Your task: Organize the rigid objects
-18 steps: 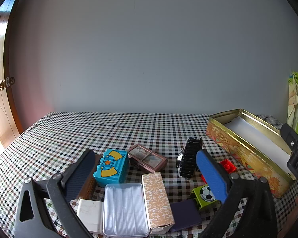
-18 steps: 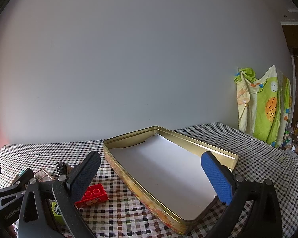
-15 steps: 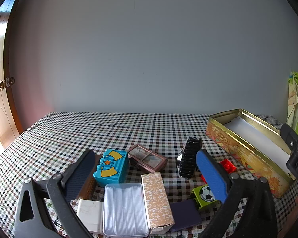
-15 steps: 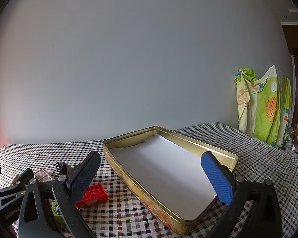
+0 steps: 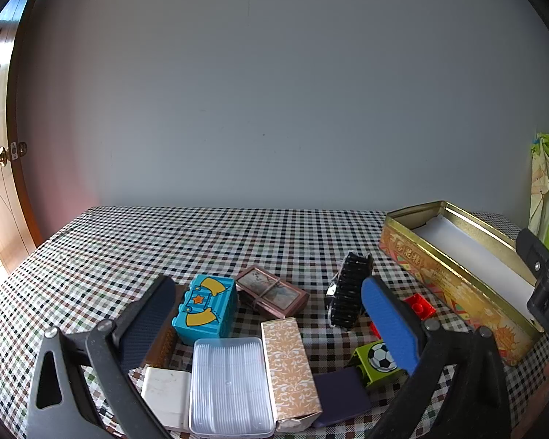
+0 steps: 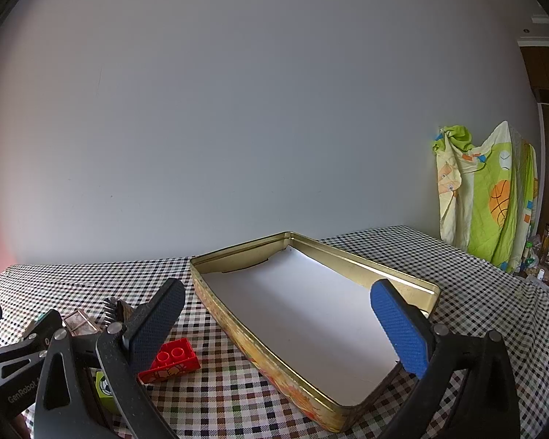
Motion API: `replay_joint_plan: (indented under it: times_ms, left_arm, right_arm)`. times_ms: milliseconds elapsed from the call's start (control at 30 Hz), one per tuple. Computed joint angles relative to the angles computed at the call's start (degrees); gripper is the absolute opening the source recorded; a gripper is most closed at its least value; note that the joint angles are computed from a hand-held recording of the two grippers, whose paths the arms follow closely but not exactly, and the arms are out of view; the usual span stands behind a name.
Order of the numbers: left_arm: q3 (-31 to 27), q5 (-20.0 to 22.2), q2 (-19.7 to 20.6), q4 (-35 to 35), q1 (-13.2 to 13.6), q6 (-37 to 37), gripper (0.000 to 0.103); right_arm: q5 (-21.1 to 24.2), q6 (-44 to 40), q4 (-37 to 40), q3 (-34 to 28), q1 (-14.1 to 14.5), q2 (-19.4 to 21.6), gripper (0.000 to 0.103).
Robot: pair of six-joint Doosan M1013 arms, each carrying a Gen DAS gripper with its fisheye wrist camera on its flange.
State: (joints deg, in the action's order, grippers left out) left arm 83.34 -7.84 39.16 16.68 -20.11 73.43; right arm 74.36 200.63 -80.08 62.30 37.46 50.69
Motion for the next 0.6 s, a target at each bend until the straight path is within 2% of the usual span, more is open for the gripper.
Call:
replay_joint_plan:
  times_ms: [600]
  left_arm:
    - [-0.10, 0.06, 0.06, 0.42, 0.06, -0.49, 0.103]
  right_arm:
    - [-0.04, -0.23, 0.12, -0.19, -0.06, 0.12, 0.103]
